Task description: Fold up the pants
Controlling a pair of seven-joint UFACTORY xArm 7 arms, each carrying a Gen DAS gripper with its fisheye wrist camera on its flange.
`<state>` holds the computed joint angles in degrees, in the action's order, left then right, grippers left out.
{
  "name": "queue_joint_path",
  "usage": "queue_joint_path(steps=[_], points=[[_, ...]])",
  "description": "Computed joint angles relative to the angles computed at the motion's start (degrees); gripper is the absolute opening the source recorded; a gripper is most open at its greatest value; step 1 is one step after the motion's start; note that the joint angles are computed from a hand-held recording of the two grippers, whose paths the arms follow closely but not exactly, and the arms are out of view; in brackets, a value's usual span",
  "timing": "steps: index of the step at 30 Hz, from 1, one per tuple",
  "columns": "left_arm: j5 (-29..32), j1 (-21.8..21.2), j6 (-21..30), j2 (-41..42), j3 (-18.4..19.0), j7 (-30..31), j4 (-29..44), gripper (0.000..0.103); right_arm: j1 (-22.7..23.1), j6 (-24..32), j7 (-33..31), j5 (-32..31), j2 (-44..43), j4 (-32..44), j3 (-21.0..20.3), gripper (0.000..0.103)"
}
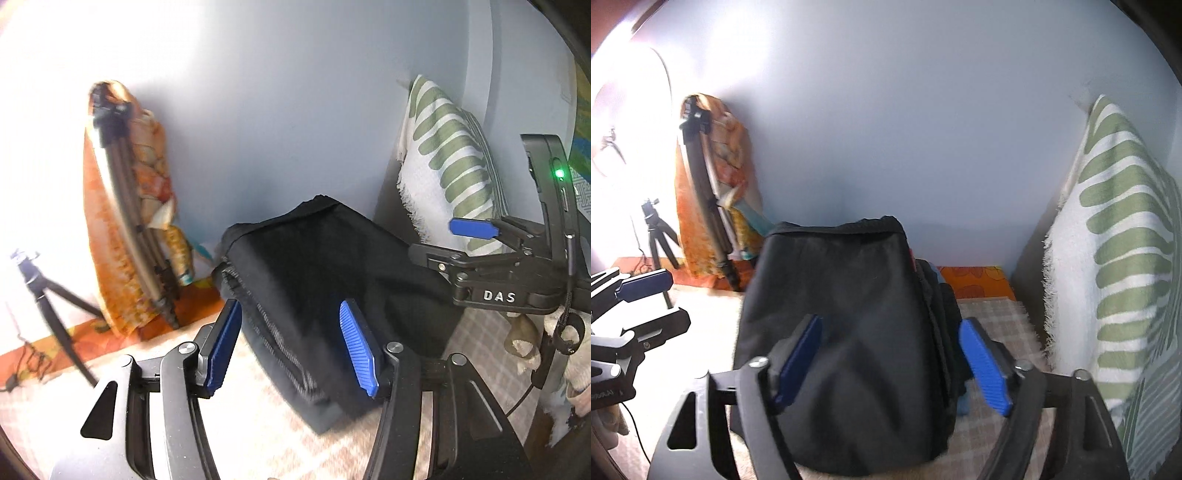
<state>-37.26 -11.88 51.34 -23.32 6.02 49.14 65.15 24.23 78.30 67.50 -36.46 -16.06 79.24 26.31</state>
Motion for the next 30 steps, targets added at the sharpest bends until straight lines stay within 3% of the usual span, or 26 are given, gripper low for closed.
queue_joint_path(steps=[2, 6, 17, 25, 30], points=[[0.3, 0.5, 1.0, -2.5, 0.7, 0.4, -1.2, 0.061, 0.8, 2.6, 1.9, -1.1, 0.9, 2.1, 2.5, 0.086], [1.4, 0.9, 2.4, -7.9, 2.6, 1.6, -3.5, 0.063, 3.7, 6.7, 5.8, -3.5, 3.2, 5.8, 6.0, 0.091], [6.2, 2.9, 8.0, -22.9, 8.6, 1.1, -10.2, 0.081, 17.2, 24.7, 21.4, -14.4, 14.5, 16.8, 14.0, 0.103], [10.6, 4.9, 11.1, -28.8, 11.6, -1.2, -13.7, 0.081, 27.0, 31.1, 27.5, -17.5, 21.3, 21.4, 12.4, 0.103], [12.6, 5.6, 10.0, -31.5, 11.9, -0.8, -16.2, 0.081, 31.5, 33.6, 29.0, -18.5, 22.3, 22.3, 9.8, 0.103]])
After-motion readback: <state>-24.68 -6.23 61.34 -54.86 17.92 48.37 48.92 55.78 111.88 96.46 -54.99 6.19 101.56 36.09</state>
